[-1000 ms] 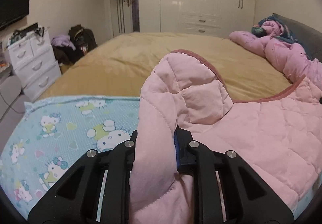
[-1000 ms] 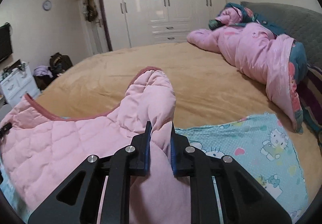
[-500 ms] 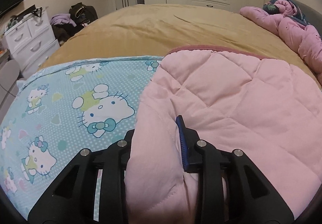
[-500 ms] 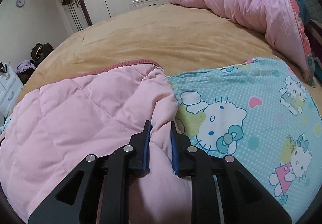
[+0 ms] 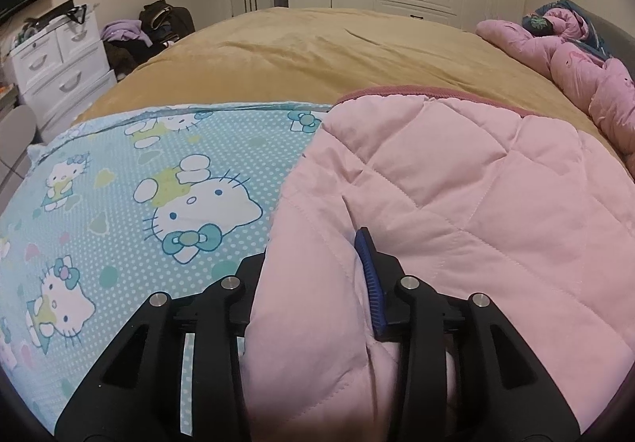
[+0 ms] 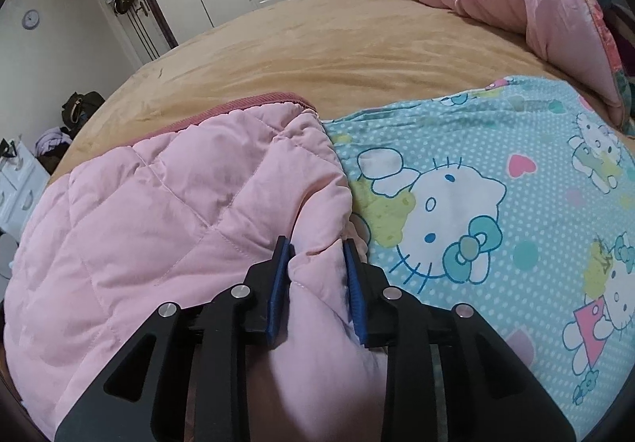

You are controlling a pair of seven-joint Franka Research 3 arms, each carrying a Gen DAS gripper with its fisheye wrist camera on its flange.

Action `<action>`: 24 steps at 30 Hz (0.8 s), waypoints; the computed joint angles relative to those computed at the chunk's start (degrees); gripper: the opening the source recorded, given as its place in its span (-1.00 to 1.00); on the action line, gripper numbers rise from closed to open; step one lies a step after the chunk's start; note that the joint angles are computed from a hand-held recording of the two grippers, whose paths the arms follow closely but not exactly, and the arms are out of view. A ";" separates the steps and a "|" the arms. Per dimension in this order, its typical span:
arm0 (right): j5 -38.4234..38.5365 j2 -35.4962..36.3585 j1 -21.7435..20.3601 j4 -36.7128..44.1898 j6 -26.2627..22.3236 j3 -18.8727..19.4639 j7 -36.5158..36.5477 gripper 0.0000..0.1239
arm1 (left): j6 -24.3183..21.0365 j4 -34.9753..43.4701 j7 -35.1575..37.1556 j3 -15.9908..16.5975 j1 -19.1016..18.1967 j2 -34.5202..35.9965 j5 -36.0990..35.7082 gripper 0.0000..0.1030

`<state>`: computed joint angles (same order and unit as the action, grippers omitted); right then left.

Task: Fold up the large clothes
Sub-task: 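Grasp the folded coat edge again with the left tool while the right tool holds, then open both tools and release the folded pink coat onto the sheet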

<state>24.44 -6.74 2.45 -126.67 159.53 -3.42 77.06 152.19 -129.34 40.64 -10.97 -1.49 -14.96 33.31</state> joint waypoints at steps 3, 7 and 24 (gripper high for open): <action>-3.09 -1.17 -1.12 -0.89 -0.70 0.51 4.77 -0.29 | -1.24 -0.50 1.00 0.76 -0.72 -1.07 -2.87 -0.19; -5.70 -4.09 -3.47 -2.86 -4.10 -0.11 16.94 0.51 | -3.69 -2.19 -1.00 -0.63 0.76 -4.44 0.09 0.45; -3.13 -32.23 9.03 -22.10 -3.90 0.83 -6.92 0.58 | -2.04 -9.04 -0.57 -3.79 -8.94 -17.26 -6.79 0.82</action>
<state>21.31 -38.97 11.48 -148.76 155.63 -2.59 70.14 150.15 -138.37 40.06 -14.75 -10.43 -32.22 26.52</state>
